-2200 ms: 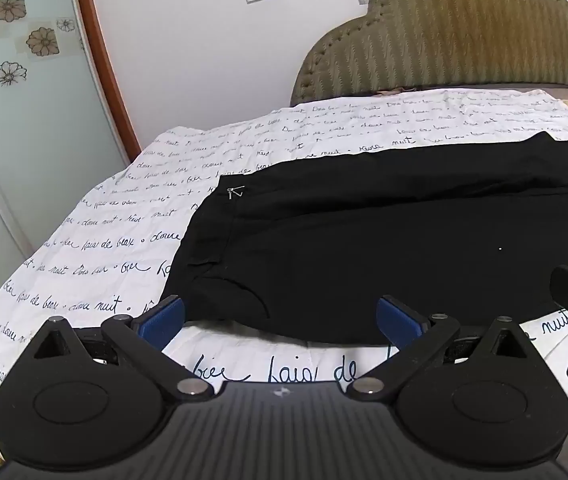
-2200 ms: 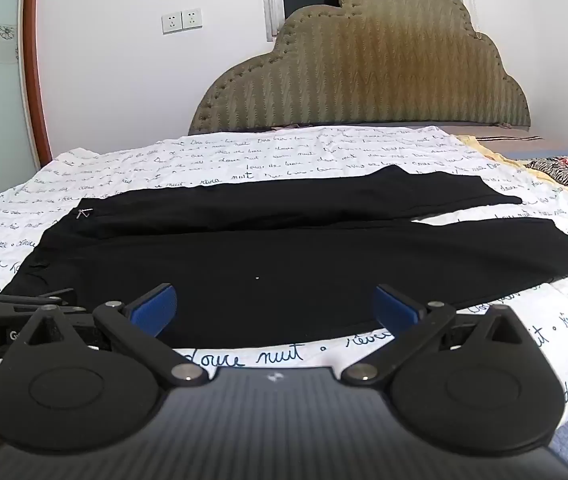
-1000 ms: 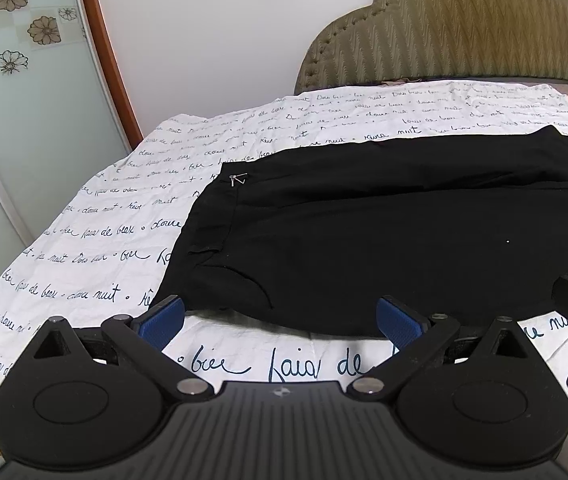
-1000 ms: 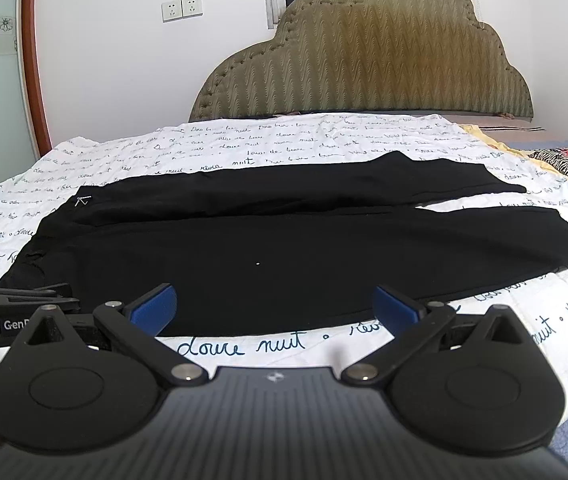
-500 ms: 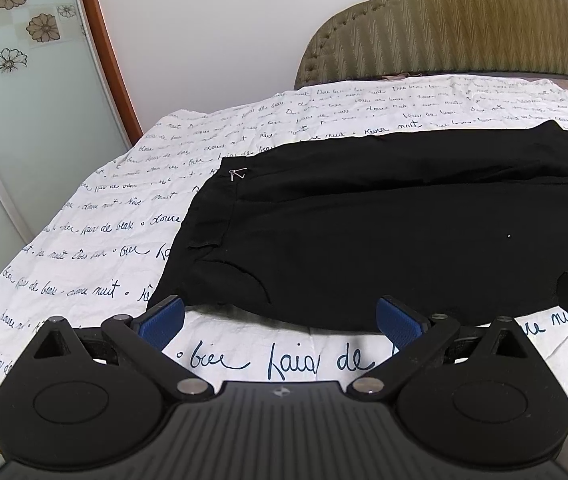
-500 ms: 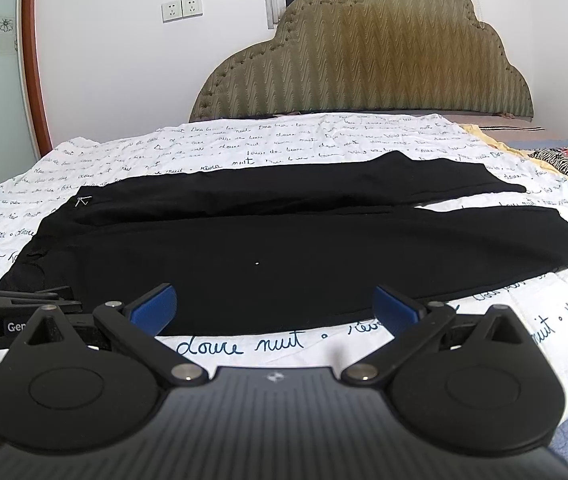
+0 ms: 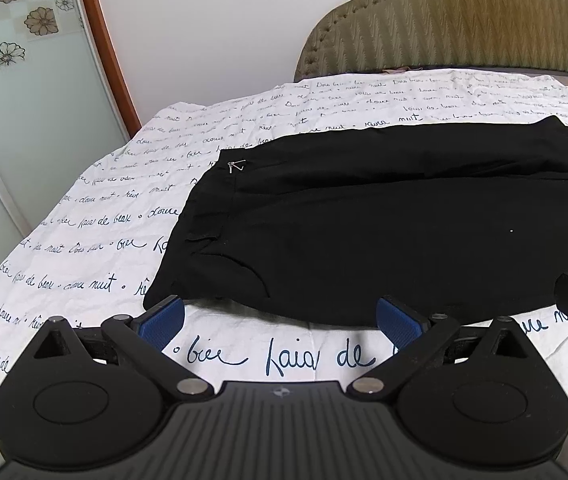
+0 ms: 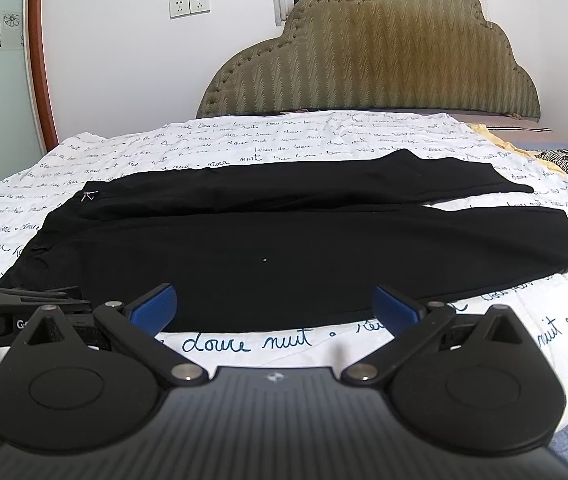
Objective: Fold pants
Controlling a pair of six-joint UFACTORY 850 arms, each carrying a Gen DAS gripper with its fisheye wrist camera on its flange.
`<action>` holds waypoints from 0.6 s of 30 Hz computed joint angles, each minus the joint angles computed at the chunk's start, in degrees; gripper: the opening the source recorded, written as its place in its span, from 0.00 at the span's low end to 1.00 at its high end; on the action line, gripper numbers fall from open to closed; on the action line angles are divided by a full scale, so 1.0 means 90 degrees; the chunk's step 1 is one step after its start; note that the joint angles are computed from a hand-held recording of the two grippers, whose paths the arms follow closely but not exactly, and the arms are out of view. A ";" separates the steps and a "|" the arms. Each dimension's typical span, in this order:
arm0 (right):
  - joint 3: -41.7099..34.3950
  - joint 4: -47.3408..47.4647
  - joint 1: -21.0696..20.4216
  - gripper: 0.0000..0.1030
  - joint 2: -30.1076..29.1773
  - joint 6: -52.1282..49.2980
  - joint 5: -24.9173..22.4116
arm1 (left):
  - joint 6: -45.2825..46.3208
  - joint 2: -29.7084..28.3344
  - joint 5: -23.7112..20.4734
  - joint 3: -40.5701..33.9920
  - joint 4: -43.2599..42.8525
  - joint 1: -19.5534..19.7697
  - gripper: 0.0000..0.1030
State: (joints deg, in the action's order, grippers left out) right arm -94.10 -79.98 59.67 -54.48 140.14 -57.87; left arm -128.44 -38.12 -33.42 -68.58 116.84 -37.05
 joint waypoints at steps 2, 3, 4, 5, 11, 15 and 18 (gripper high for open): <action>-0.0010 0.0002 0.0000 1.00 -0.0004 -0.0018 0.0006 | -0.0004 0.0003 0.0010 0.0009 0.0007 0.0010 1.00; -0.0013 0.0008 0.0000 1.00 -0.0007 -0.0025 0.0013 | 0.0005 -0.0003 0.0013 0.0004 -0.0001 0.0012 1.00; -0.0013 0.0008 0.0000 1.00 -0.0011 -0.0024 0.0022 | 0.0008 -0.0009 0.0011 0.0005 -0.0003 0.0013 1.00; -0.0023 0.0012 0.0001 1.00 -0.0018 -0.0031 0.0031 | 0.0023 -0.0015 0.0015 0.0000 -0.0016 0.0014 1.00; -0.0052 0.0025 0.0002 1.00 -0.0039 -0.0065 0.0066 | 0.0033 -0.0033 0.0039 -0.0010 -0.0046 0.0027 1.00; -0.0049 0.0041 0.0005 1.00 -0.0043 -0.0066 0.0091 | 0.0028 -0.0046 0.0057 -0.0008 -0.0041 0.0041 1.00; -0.0064 0.0046 0.0001 1.00 -0.0051 -0.0081 0.0110 | 0.0038 -0.0054 0.0073 -0.0012 -0.0048 0.0049 1.00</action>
